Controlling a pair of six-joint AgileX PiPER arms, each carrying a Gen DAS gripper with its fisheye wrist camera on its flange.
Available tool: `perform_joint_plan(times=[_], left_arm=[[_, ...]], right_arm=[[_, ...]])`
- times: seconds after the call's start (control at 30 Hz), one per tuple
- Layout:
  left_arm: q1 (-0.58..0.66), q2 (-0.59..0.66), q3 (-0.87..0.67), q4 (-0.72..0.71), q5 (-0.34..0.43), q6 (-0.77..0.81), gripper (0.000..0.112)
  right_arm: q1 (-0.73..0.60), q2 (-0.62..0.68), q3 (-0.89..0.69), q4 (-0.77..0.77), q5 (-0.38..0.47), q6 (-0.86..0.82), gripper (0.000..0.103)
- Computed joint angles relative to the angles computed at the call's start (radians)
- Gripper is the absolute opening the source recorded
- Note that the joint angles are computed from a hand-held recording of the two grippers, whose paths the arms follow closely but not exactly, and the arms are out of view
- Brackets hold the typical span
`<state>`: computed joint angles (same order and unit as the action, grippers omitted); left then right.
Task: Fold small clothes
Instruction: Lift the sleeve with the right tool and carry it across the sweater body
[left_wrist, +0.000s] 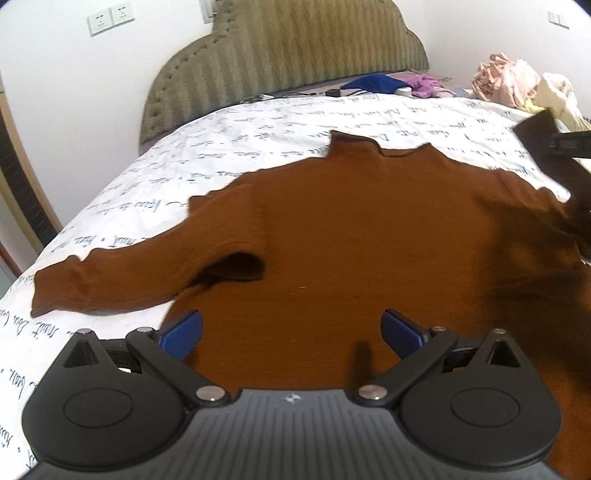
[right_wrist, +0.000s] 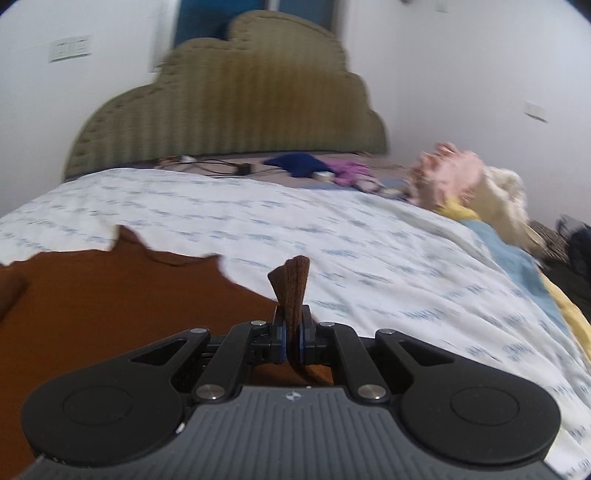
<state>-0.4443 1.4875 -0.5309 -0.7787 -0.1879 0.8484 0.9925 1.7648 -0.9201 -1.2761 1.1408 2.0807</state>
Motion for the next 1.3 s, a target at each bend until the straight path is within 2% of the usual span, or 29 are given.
perform_joint_plan(times=[0.17, 0.4, 0.57, 0.63, 0.9, 1.2, 1.3], left_arm=[[0.067, -0.037, 0.010, 0.097, 0.028, -0.074, 0.103], [0.153, -0.062, 0.023, 0.307, 0.055, -0.259, 0.103], [0.183, -0.055, 0.023, 0.317, 0.056, -0.252, 0.103], [0.201, -0.056, 0.022, 0.367, 0.059, -0.299, 0.103], [0.267, -0.042, 0.011, 0.586, 0.072, -0.514, 0.103], [0.295, -0.061, 0.025, 0.579, 0.076, -0.503, 0.103], [0.311, -0.063, 0.026, 0.644, 0.080, -0.563, 0.103]], right_arm=[[-0.034, 0.125, -0.217, -0.016, -0.058, -0.161, 0.009], [-0.067, 0.313, -0.525, 0.011, -0.134, -0.345, 0.009], [-0.077, 0.423, -0.700, 0.049, -0.168, -0.433, 0.009], [-0.083, 0.458, -0.757, 0.072, -0.179, -0.461, 0.009], [-0.098, 0.521, -0.867, 0.080, -0.234, -0.483, 0.009], [-0.097, 0.584, -0.961, 0.133, -0.280, -0.562, 0.009], [-0.103, 0.586, -0.956, 0.151, -0.327, -0.579, 0.009]])
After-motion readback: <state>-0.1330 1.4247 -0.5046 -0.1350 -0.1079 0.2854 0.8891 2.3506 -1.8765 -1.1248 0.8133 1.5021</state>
